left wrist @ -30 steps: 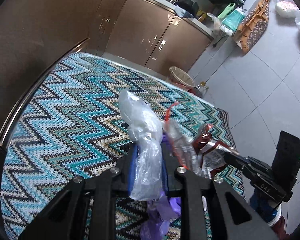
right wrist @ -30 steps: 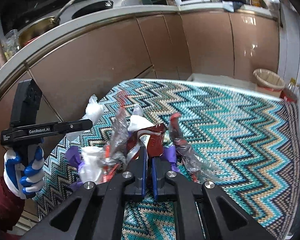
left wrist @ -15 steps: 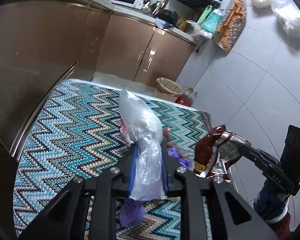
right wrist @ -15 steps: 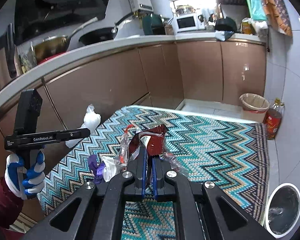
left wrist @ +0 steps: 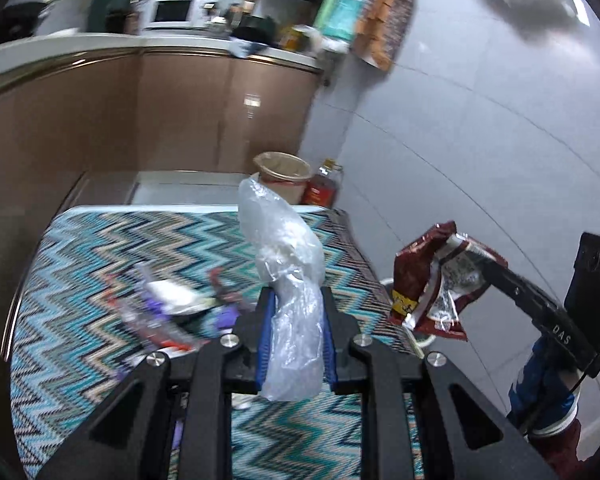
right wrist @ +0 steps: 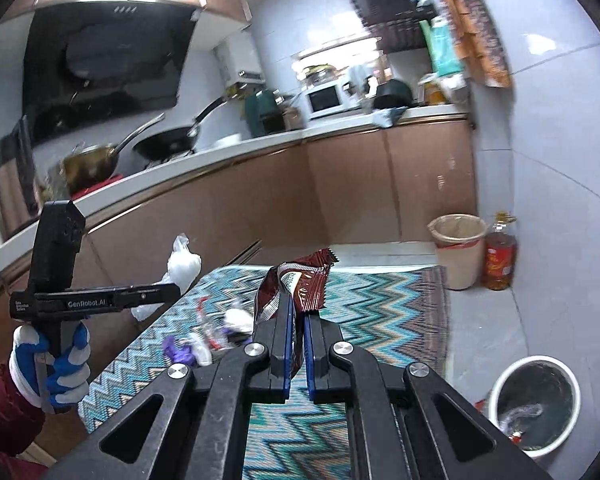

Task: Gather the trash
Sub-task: 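Carry the brown-red wrapper with the right tool to the bin and release it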

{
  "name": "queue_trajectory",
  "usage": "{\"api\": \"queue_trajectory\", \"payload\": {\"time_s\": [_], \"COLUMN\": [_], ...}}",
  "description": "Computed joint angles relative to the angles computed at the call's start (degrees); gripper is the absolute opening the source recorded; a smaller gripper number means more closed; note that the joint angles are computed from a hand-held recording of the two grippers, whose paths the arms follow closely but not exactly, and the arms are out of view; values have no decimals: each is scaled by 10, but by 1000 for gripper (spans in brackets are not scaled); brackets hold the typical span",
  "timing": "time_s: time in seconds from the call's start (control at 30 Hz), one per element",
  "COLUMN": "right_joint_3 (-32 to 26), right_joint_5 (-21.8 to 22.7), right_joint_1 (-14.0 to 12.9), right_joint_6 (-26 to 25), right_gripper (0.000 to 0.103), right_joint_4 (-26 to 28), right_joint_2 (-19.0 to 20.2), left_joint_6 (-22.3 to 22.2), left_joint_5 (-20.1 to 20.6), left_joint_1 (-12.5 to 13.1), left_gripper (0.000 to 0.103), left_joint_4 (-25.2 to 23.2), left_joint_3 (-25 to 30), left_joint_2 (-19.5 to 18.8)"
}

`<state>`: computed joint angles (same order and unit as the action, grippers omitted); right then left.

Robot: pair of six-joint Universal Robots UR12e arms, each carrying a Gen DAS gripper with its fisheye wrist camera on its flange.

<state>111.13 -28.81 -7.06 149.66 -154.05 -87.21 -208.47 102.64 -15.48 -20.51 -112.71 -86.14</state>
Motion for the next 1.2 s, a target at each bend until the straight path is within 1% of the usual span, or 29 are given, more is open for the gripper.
{"api": "queue_trajectory", "payload": {"time_s": [0.13,0.27,0.4,0.5,0.63,0.7,0.77,0.87,0.9,0.97,1.0,1.03,1.07,1.1,1.2], "right_joint_3": [2,-2,-13,-29,-55,-71,-86,-110,-115,-122,-129,-133,-142,-143,-142], "right_joint_5": [-8,-37,-86,-144,-200,-229,-255,-279,-288,-299,-304,-309,-321,-328,-339], "right_joint_1": [-31,-64,-84,-92,-91,-87,-81,-75,-73,-72,-70,-68,-63,-63,-63], "right_joint_6": [49,98,125,142,148,150,150,153,152,149,150,149,151,149,148], "right_gripper": [5,5,5,5,6,6,6,7,7,7,8,14,21,24,31], "right_joint_4": [-48,-85,-103,-112,-107,-101,-94,-77,-73,-66,-61,-56,-50,-46,-37], "right_joint_2": [10,27,46,69,104,123,140,168,176,187,195,201,208,211,214], "left_joint_6": [33,67,99,123,143,149,153,163,164,160,155,150,143,138,126], "left_joint_5": [-30,-62,-99,-122,-151,-170,-178,-191,-196,-206,-209,-211,-215,-219,-233], "left_joint_1": [-16,-31,-43,-49,-54,-54,-56,-57,-57,-55,-53,-52,-50,-48,-43], "left_gripper": [20,20,20,20,20,21,21,22,24,32,39,43,45,47,48], "left_joint_4": [-28,-65,-114,-149,-197,-217,-235,-265,-273,-283,-285,-284,-282,-280,-272], "left_joint_3": [56,123,208,271,356,393,425,473,485,504,510,514,517,516,514], "left_joint_2": [-53,-116,-192,-248,-319,-350,-377,-415,-426,-443,-450,-455,-460,-461,-464]}}
